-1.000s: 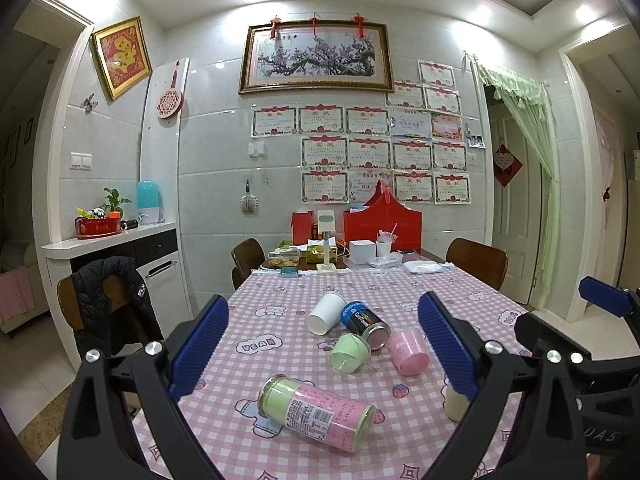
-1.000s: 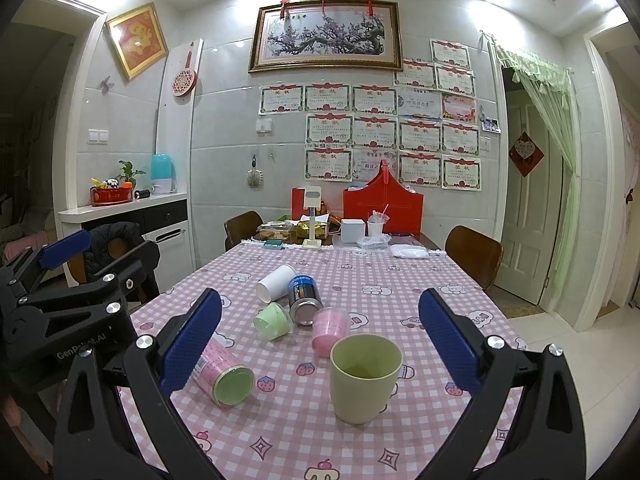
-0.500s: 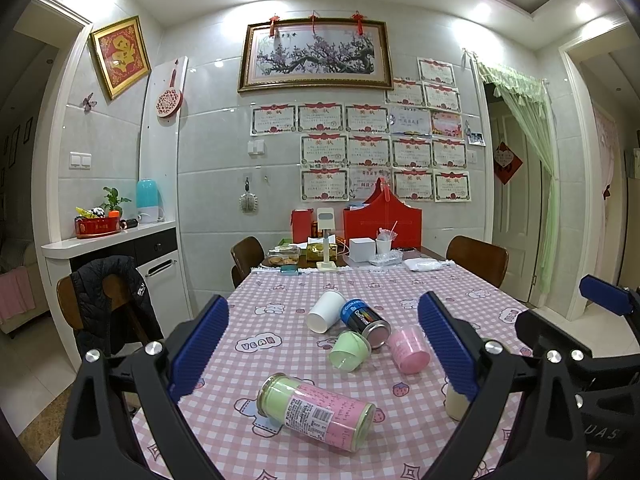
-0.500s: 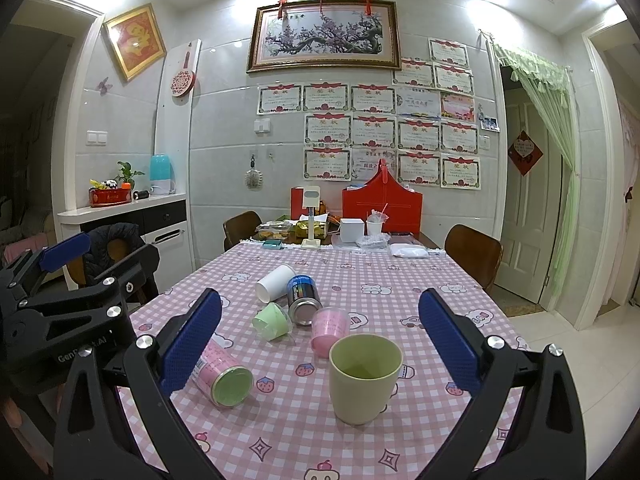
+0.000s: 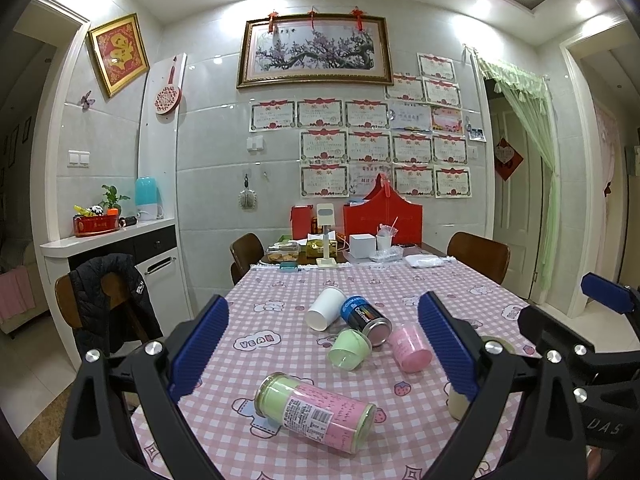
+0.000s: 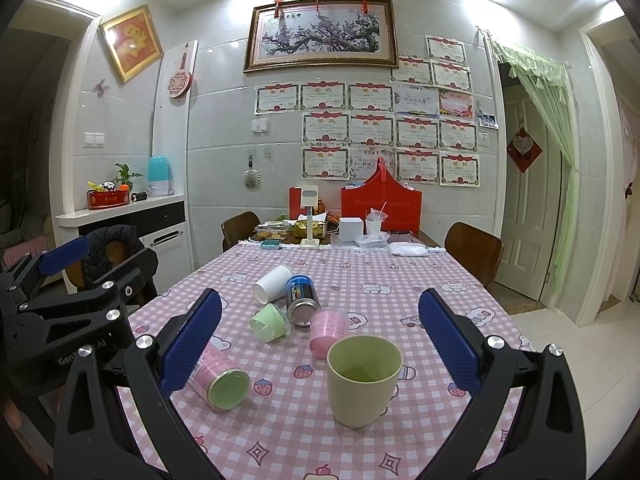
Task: Flip cup upside down
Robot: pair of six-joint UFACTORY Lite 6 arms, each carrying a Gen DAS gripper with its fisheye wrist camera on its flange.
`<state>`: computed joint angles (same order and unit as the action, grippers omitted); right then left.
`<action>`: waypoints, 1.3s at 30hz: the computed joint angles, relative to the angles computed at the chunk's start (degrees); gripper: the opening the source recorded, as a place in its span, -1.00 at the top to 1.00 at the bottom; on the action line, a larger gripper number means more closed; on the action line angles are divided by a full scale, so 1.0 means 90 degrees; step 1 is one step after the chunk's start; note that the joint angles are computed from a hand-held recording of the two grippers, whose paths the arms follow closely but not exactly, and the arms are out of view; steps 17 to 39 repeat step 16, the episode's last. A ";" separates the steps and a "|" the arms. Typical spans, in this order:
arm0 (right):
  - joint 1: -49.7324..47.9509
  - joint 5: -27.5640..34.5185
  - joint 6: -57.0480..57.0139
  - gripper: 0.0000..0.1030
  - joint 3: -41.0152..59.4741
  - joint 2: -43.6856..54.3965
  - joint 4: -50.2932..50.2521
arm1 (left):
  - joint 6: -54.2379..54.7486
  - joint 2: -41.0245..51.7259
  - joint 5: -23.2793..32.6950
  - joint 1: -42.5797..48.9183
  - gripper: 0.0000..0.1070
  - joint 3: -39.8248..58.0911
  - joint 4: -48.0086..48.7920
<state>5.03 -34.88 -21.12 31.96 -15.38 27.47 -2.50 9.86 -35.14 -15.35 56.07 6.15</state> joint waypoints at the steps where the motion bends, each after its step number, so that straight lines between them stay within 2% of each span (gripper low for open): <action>1: -0.0043 0.0003 0.0071 -0.85 0.0022 0.0041 -0.0071 | 0.0000 0.0062 0.0012 -0.0003 -0.76 0.0052 -0.0003; 9: -0.0295 -0.0138 0.0553 -0.85 0.0295 0.0638 -0.0471 | 0.0083 0.0687 0.0217 -0.0086 -0.77 0.0649 -0.0110; 16: -0.0631 -0.0271 0.1059 -0.85 0.0771 0.1481 -0.0911 | 0.0158 0.1619 0.0649 -0.0222 -0.78 0.1671 -0.0276; 39: -0.0631 -0.0271 0.1059 -0.85 0.0771 0.1481 -0.0911 | 0.0158 0.1619 0.0649 -0.0222 -0.78 0.1671 -0.0276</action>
